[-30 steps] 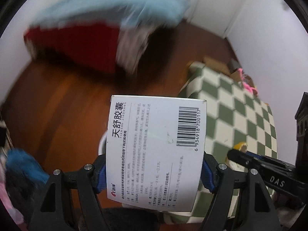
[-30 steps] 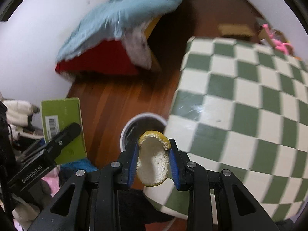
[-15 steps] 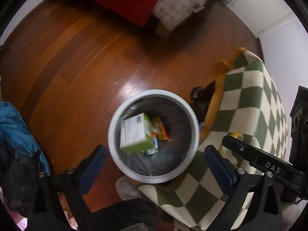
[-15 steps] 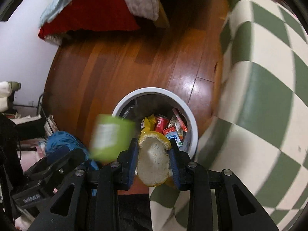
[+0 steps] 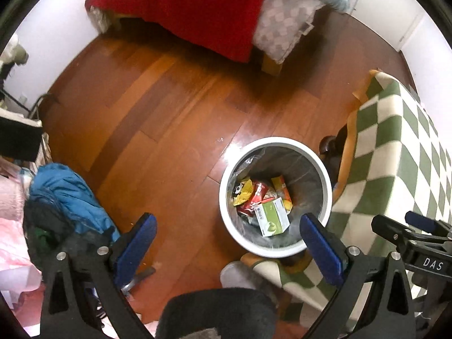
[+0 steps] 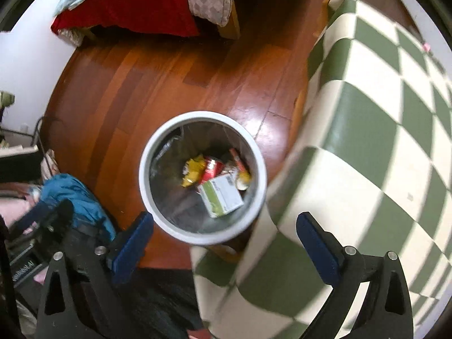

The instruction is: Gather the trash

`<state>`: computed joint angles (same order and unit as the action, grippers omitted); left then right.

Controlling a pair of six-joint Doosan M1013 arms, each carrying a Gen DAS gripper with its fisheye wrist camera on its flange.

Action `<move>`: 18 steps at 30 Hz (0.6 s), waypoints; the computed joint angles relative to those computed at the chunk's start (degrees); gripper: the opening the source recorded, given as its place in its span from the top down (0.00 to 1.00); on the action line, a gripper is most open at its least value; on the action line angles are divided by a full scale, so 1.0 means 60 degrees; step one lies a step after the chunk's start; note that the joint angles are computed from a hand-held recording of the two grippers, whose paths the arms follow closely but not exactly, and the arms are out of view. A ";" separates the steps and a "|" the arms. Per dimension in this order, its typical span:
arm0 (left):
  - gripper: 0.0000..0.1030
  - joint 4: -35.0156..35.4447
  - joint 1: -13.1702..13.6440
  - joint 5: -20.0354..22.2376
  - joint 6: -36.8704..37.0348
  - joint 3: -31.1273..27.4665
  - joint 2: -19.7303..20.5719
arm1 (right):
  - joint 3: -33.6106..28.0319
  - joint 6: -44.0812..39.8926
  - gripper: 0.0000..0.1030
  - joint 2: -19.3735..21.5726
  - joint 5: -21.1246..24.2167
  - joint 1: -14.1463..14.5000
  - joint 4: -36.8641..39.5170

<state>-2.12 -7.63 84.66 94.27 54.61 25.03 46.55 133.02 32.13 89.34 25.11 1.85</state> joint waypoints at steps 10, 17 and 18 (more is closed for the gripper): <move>0.00 -0.0464 0.0025 -0.0209 0.0582 0.0347 -0.1027 | 0.0533 0.0323 0.01 -0.1181 -0.0448 0.0530 -0.0576; 0.00 -0.1287 0.0154 -0.0053 0.0899 0.0132 -0.1587 | 0.0395 0.0467 0.01 -0.1851 -0.0657 0.0891 -0.0909; 0.00 -0.1437 0.0192 -0.0026 0.0974 0.0065 -0.1664 | 0.0362 0.0448 0.01 -0.1943 -0.0683 0.0945 -0.0954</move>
